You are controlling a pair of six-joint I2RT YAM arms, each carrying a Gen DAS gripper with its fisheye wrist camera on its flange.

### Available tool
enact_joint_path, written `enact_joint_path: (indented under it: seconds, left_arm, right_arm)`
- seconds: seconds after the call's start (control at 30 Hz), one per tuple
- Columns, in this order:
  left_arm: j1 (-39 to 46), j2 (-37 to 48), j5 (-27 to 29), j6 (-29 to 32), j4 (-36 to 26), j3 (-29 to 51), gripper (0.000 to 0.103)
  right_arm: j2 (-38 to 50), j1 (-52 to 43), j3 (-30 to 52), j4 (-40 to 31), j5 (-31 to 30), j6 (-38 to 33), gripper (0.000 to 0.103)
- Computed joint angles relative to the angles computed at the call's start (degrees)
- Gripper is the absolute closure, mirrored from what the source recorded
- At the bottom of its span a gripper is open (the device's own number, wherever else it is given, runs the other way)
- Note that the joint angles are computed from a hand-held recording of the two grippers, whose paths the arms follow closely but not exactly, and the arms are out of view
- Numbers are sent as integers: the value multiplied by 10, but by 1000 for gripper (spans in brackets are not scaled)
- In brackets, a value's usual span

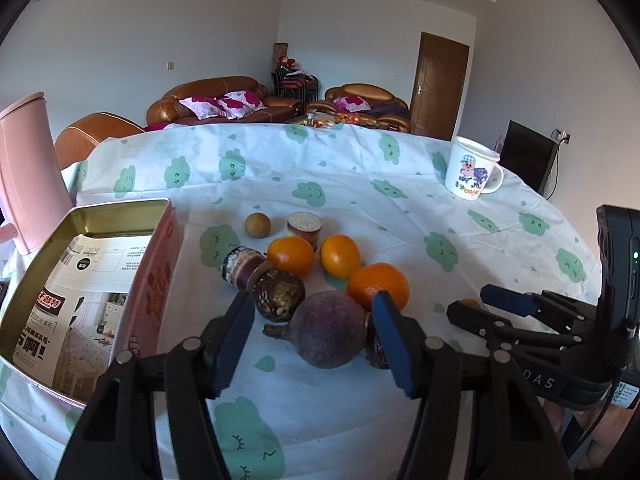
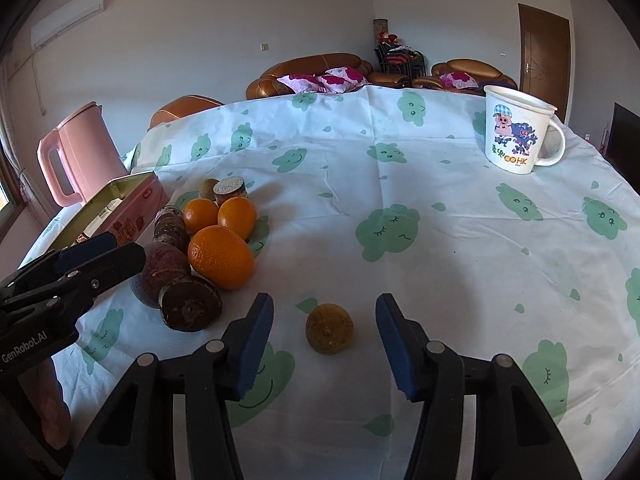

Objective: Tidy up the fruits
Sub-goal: 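Grasp the purple passion fruit with the left gripper while the right gripper grasps a small yellow fruit, then carry both fruits into the tin box and open both grippers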

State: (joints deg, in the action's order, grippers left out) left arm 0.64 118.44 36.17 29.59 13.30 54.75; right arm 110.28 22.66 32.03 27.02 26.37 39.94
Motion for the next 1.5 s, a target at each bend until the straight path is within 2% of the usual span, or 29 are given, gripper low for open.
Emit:
enact_joint_path:
  seconds: [0.07,0.2,0.27,0.43,0.5,0.53,0.57,0.6,0.67,0.77,1.03,1.33,1.5]
  left_arm:
    - [-7,17,-14,2,-23,22,41]
    - [-7,35,9,-2,-59,50,40]
    - [-15,50,1,-3,-80,70,31]
    - [-12,77,23,-10,-154,123,30]
    - [-11,83,32,3,-178,137,34]
    - [-10,87,41,10,-202,149,40]
    - [-8,88,48,18,-215,153,45]
    - [-6,85,51,25,-218,150,46]
    - [-5,79,47,29,-204,137,47]
    - [5,93,66,39,-242,163,48]
    - [18,68,75,21,-160,116,51]
    - [31,44,77,22,-75,67,51]
    - [47,43,81,15,-89,85,51]
  right_arm:
    - [6,-8,7,-5,-20,-2,51]
    - [17,-13,25,-26,-41,-9,52]
    - [21,-11,32,-32,-38,-14,52]
    - [19,-9,31,-35,-36,-13,52]
    - [17,-9,26,-30,-37,-10,56]
    - [15,-10,22,-23,-38,-9,63]
    - [14,-12,17,-15,-42,-8,66]
    - [14,-14,16,-11,-45,-9,70]
    - [17,-12,21,-16,-45,-12,70]
    - [15,-12,15,-6,-47,-13,76]
    - [7,-9,-6,32,-44,-16,76]
    - [-9,17,-49,117,-3,-38,76]
    - [-17,25,-36,103,4,-59,76]
